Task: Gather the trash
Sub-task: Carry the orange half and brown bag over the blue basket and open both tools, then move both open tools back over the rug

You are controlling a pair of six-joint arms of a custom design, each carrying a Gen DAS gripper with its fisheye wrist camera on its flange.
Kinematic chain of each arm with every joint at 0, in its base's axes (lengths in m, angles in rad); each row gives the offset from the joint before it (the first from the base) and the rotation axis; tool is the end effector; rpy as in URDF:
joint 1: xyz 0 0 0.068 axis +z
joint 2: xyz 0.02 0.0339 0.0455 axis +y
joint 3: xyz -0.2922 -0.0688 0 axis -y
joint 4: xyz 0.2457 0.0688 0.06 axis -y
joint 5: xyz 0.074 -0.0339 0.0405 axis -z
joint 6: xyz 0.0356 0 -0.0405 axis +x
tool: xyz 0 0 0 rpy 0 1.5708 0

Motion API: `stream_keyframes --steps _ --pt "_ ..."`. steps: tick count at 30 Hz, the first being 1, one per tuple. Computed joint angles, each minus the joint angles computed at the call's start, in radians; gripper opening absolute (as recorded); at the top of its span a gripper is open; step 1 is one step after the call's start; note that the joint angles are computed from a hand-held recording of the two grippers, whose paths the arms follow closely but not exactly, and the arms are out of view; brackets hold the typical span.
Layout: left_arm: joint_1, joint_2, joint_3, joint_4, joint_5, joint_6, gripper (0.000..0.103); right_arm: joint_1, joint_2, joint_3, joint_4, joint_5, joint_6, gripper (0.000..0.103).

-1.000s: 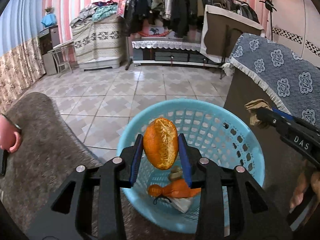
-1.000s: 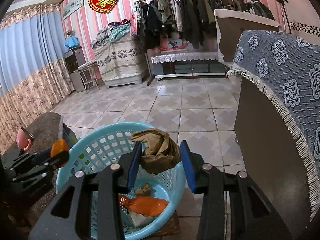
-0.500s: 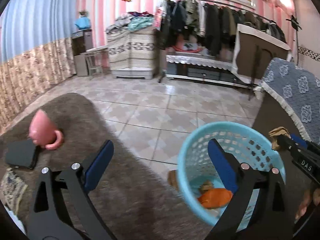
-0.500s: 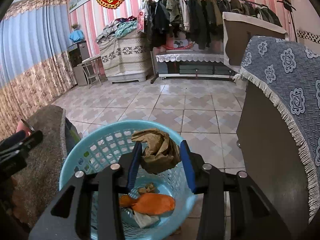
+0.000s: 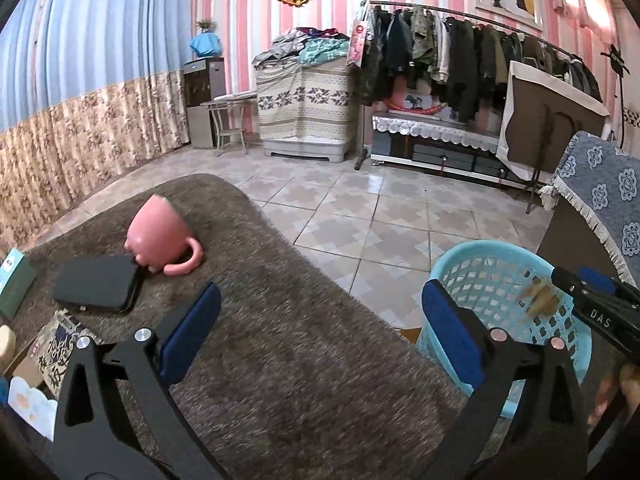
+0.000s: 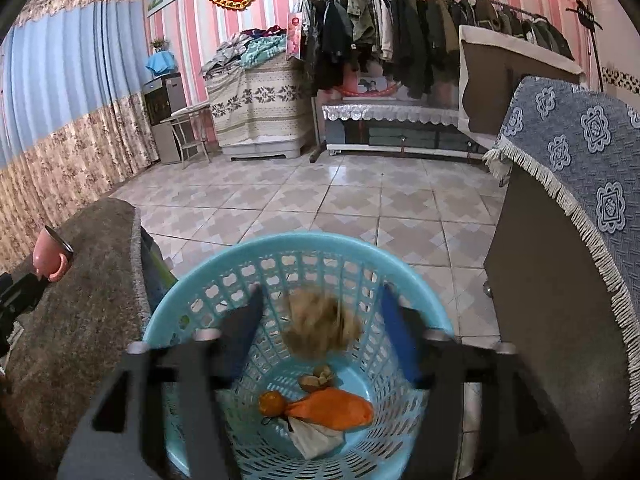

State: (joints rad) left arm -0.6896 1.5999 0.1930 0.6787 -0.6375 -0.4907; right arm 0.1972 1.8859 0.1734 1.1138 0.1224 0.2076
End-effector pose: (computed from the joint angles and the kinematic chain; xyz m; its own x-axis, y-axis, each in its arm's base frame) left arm 0.1712 -0.1137 0.1047 -0.5323 -0.0519 -0.8450 -0.0933 0.9956 -0.0023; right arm 0.2221 0.0399 0.0780 -0.5605 0.0966 -0.8225 0.0204 0.9945 0.1029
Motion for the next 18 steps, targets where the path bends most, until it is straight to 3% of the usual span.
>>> stream_keyframes --steps 2,4,8,9,10,18 --pt "0.001 -0.008 -0.012 0.003 -0.001 -0.014 0.097 0.004 -0.004 -0.009 0.017 -0.004 -0.005 0.071" --pt "0.003 -0.039 -0.035 -0.007 -0.005 -0.021 0.097 0.015 -0.007 -0.016 0.031 0.009 -0.010 0.079" --pt "-0.004 -0.122 -0.065 -0.067 -0.034 -0.033 0.097 0.017 -0.024 -0.015 0.016 0.007 -0.019 0.081" --pt "-0.007 -0.146 -0.073 -0.084 -0.041 -0.037 0.097 0.017 -0.029 -0.022 0.022 0.006 -0.013 0.088" --pt "-0.012 -0.187 -0.083 -0.119 -0.056 -0.042 0.097 0.022 -0.025 -0.026 0.038 0.012 -0.008 0.093" --pt "-0.035 -0.493 -0.154 -0.400 -0.101 -0.121 0.097 0.047 -0.080 -0.044 0.017 0.013 0.007 0.097"
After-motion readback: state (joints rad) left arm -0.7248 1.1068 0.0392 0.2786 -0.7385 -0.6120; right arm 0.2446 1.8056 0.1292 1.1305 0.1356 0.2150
